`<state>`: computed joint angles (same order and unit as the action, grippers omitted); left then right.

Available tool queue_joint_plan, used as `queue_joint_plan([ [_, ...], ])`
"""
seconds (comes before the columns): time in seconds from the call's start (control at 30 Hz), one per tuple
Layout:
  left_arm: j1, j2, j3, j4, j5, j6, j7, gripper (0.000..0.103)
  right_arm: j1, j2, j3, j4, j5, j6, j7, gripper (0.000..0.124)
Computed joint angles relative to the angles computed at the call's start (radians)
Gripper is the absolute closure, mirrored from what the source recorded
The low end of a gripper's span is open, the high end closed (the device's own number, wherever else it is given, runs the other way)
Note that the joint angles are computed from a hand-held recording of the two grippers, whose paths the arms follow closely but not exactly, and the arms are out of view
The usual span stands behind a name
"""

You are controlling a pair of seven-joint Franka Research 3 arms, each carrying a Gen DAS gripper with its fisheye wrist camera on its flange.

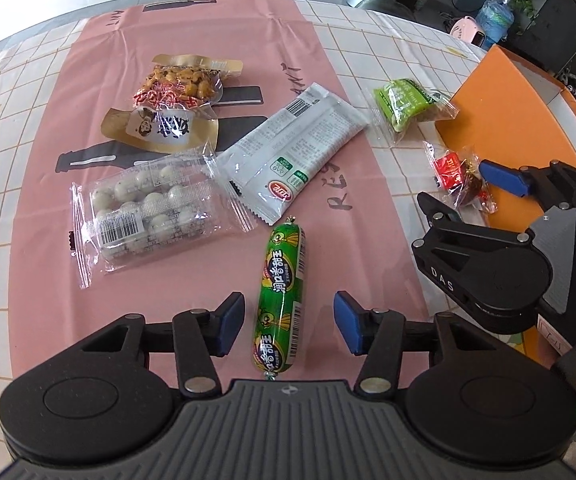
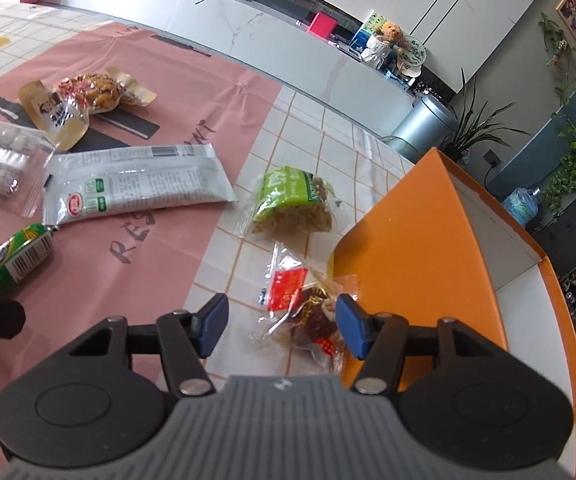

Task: Organize snacks
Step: 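Grasp the green sausage with the left tool while the right tool grasps the clear red-snack bag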

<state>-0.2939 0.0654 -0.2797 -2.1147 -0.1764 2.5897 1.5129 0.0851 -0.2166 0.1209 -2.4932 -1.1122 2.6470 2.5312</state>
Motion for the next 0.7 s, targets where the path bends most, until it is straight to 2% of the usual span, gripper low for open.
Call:
queue_joint_plan([
  [0.13,0.0,0.002,-0.001,-0.003,0.0,0.003,-0.006,0.046,0.003,0.019,0.006,0.017,-0.025,-0.026,0.013,0.069],
  [0.23,-0.003,-0.001,0.001,-0.007,0.026,0.006,-0.028,0.054,0.012,0.024,0.003,0.024,-0.05,-0.055,0.026,0.081],
  [0.33,-0.003,-0.004,0.002,-0.013,0.038,0.018,-0.041,0.06,0.017,0.015,-0.014,0.018,-0.026,-0.042,0.015,0.084],
  [0.4,-0.003,-0.005,0.003,-0.018,0.044,0.028,-0.05,0.069,0.016,0.002,-0.02,0.009,0.001,-0.028,0.0,0.085],
  [0.57,0.0,-0.011,0.002,-0.033,0.017,0.056,-0.043,0.076,0.009,-0.067,-0.032,-0.045,0.18,0.039,-0.081,0.087],
  [0.7,-0.002,-0.012,0.002,-0.042,0.018,0.076,-0.06,0.077,0.031,-0.142,-0.06,-0.111,0.411,0.09,-0.179,0.087],
])
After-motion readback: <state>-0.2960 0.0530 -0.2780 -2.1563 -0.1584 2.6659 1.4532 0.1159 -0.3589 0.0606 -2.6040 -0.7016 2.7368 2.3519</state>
